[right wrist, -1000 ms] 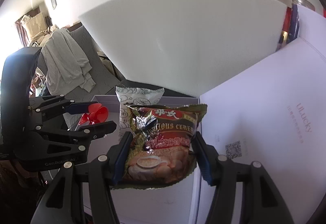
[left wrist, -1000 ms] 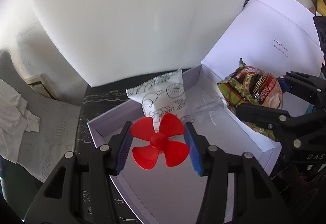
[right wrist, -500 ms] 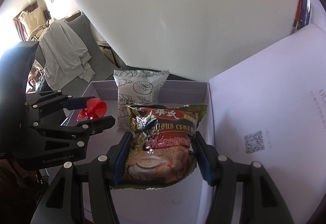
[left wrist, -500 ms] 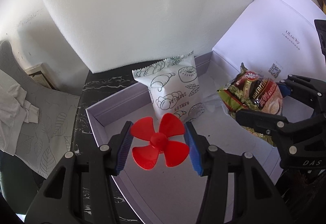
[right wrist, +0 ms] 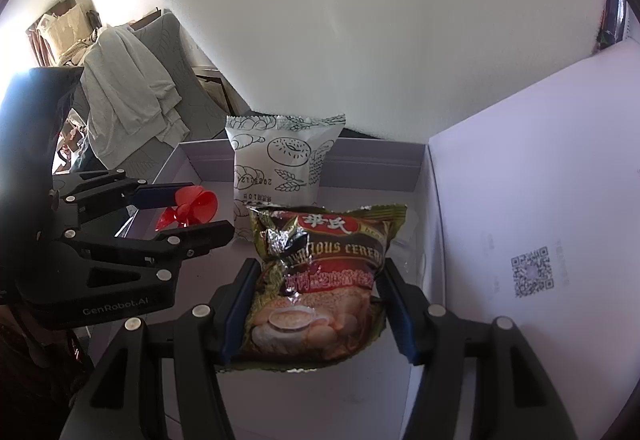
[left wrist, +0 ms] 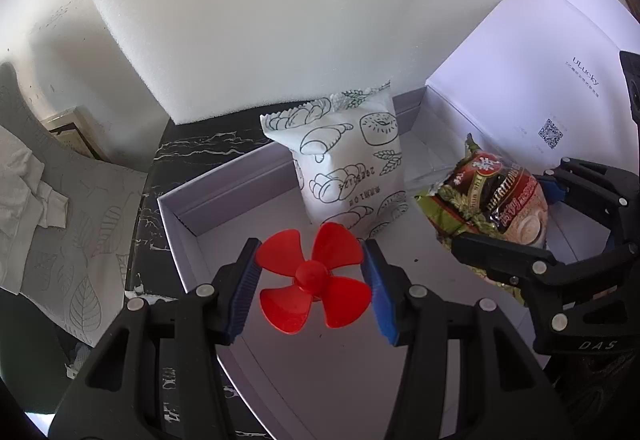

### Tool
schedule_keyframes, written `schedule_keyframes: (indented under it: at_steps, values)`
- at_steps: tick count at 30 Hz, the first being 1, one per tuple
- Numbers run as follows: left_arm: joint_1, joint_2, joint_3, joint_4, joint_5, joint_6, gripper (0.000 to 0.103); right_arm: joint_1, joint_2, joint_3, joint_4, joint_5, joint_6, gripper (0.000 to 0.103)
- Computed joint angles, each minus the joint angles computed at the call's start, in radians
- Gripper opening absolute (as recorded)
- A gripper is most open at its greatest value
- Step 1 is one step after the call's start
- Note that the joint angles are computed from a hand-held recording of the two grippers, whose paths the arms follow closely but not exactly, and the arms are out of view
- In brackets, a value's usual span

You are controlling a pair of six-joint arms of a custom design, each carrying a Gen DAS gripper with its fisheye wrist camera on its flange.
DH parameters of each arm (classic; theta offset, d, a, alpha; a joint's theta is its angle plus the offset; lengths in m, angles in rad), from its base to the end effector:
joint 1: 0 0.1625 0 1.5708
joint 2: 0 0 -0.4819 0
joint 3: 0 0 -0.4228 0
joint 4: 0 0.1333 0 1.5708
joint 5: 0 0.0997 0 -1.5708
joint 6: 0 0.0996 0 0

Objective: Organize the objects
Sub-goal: 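Lower the red fan into the box and open the left tool while the right tool lowers the cereal bag, then open the right tool to drop the cereal bag into the box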

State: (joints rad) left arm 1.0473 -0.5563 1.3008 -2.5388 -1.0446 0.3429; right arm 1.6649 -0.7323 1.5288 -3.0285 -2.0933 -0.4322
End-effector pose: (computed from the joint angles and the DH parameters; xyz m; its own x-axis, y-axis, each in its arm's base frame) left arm -0.2594 -0.8161 0.0686 -0.5938 0.6003 -0.5358 0.7296 0.6824 -0.0441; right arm 0.1571 -0.7743 0.1755 -0.7785 -0.1260 0.6149 -0.4408 0.8072 -0.3926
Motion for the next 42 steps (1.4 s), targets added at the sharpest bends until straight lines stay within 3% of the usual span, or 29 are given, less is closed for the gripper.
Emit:
schedule_keyframes:
  at_steps: [28, 42]
  values:
    - [-0.032, 0.031, -0.038, -0.001, 0.061, -0.018, 0.05, 0.012, -0.009, 0.013, -0.004, -0.058, 0.018, 0.062]
    - [-0.082, -0.107, 0.138, -0.114, 0.076, -0.03, 0.05, 0.052, -0.061, 0.092, -0.095, -0.071, 0.031, 0.062]
